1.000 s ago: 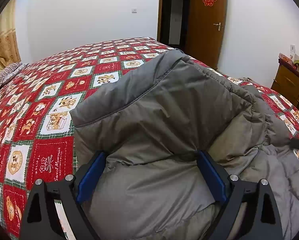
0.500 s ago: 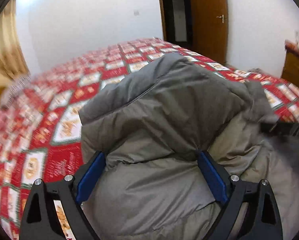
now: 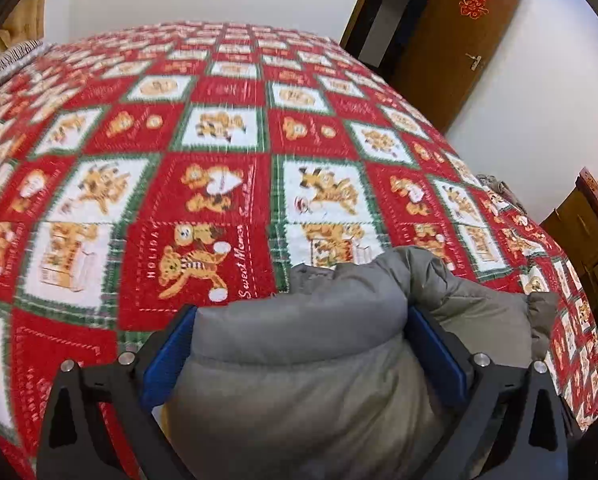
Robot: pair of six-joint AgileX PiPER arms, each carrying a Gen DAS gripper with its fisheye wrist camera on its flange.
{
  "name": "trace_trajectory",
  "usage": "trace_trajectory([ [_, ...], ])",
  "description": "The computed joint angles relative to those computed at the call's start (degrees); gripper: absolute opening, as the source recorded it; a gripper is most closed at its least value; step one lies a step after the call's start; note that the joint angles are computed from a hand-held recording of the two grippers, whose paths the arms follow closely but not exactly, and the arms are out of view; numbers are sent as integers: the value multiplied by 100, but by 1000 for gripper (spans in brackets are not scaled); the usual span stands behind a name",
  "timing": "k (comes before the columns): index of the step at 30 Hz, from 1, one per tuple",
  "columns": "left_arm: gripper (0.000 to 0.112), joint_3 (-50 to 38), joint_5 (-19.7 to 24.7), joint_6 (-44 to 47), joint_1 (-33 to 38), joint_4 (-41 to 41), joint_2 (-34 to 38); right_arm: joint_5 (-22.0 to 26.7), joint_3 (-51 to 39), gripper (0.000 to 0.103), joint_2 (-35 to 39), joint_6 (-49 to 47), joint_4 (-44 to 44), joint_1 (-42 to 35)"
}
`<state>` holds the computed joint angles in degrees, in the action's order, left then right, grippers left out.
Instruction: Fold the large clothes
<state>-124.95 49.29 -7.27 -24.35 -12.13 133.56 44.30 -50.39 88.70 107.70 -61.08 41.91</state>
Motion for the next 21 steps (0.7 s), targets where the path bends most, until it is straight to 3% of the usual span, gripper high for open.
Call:
trace_trajectory([
  [2,102,-130,56,-196,-162,405,110,99,-155,73,142,-153,82,-21],
  [5,102,95,-208,-656,-422,1180,37,258,-224,73,269,-50,-20,47],
  [7,102,206,-360,-697,-406,1183,36,469,-225,74,395,262,-265,171],
  [10,102,73,-229,-723,-408,1256,99,647,-265,74,471,325,-316,250],
  [13,102,203,-218,-532,-286,947,-3,416,-147,74,280,224,-263,161],
  [15,102,205,191,-167,-67,435,-136,-50,-11,74,-6,-125,-24,-65],
  [17,102,806,179,70,191,27,-689,-672,234,70,-633,-947,669,-405],
  [19,102,1854,-324,507,454,-396,-1480,-377,446,63,-1271,-948,614,-116],
  [21,102,2850,-654,1118,739,-832,-2220,53,606,66,-1792,-819,438,418],
])
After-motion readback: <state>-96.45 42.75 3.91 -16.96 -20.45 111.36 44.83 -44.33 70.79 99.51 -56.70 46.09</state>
